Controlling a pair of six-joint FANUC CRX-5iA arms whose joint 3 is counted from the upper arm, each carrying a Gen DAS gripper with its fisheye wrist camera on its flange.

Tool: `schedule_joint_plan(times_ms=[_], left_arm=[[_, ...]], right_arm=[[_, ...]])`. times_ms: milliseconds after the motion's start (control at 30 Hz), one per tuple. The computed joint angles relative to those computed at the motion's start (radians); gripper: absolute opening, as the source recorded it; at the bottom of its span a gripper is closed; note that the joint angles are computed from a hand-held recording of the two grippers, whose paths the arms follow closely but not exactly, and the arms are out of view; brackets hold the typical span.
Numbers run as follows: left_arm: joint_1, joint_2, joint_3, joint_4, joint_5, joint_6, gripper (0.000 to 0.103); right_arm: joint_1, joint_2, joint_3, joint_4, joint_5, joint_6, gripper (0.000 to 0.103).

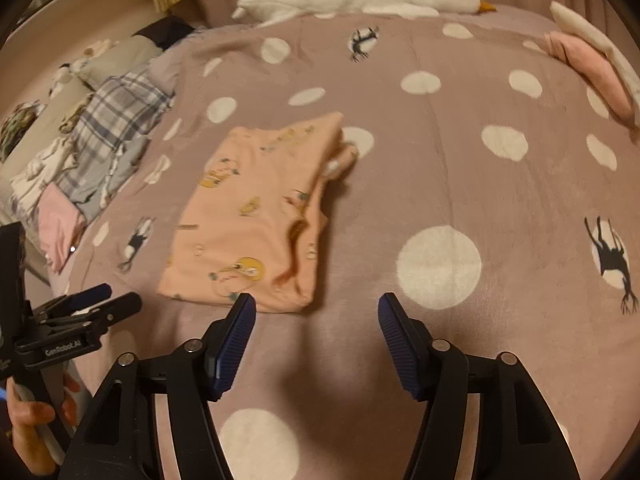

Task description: Fold small clothes

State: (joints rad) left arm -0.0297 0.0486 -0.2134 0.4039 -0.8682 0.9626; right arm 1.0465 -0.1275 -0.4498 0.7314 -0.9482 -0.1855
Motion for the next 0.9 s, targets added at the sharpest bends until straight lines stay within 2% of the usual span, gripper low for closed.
schedule_joint_plan(times_ms=[133, 233, 400, 567, 767, 900], left_arm=[[0.002, -0.03, -0.016, 0.019, 0.003, -0.006, 0.1], [0.005, -0.054, -0.033, 0.04, 0.011, -0.013, 0.102], [0.003, -0.101, -0.058, 0.056, 0.04, -0.013, 0.102], [0.008, -0.156, -0.089, 0.089, 0.099, -0.001, 0.103], [0.016, -0.193, -0.111, 0.178, 0.091, -0.068, 0.103], [0.007, -0.198, -0.082, 0.121, 0.064, -0.007, 0.103]], right_arm=[[0.029, 0.001, 0.013, 0.039, -0.031, -0.001, 0.074], [0.051, -0.008, 0.01, 0.076, -0.05, -0.014, 0.086], [0.084, -0.017, 0.008, 0.141, -0.088, -0.03, 0.102], [0.114, -0.011, 0.02, 0.201, -0.148, -0.04, 0.102], [0.133, -0.026, 0.011, 0.257, -0.152, -0.075, 0.102], [0.143, -0.02, 0.026, 0.273, -0.165, -0.07, 0.102]])
